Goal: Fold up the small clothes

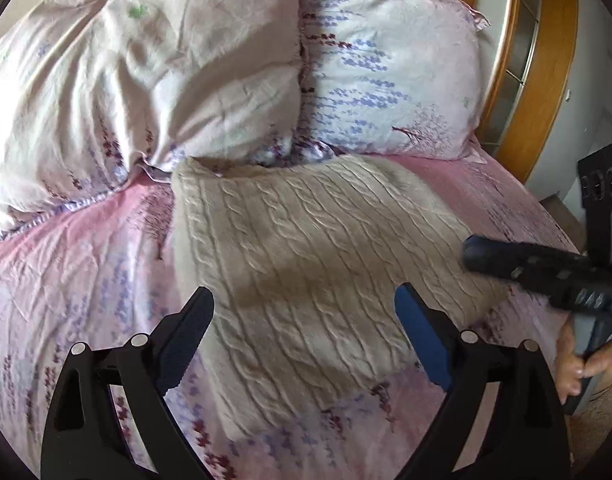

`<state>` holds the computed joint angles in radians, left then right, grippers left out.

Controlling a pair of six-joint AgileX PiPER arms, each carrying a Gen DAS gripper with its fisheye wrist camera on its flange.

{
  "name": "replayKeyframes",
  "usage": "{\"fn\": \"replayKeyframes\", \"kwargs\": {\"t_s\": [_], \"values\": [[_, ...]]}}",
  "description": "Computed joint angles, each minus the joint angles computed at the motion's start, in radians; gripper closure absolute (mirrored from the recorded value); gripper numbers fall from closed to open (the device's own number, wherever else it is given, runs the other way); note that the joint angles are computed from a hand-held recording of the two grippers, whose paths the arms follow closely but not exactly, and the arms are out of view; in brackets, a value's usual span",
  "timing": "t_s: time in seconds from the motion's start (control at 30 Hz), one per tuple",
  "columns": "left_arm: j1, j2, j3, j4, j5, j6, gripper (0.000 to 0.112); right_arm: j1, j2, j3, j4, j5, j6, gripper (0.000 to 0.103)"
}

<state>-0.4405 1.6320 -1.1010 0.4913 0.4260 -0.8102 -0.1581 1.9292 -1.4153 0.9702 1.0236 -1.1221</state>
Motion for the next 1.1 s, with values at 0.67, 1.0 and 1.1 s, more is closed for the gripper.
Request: {"fn": "replayKeyframes", "kwargs": {"t_s": [0.67,1.0,1.1], "values": [[-0.171,-0.17,0.27,0.29,0.285,-0.557,0.011,0.092,-0.305,0.421,-0.124,-0.456,0.137,0.002],[-0.21,-0.072,0.232,0.245,0.349,-0.552,0.011,0.201,-0.297,0.495,-0.293,-0.619,0.295,0.002],[-0.202,-0.075,0.239,0.244,0.332,-0.558,0.011,0.207,-0.299,0.501,-0.282,-0.626,0.277,0.002]]}}
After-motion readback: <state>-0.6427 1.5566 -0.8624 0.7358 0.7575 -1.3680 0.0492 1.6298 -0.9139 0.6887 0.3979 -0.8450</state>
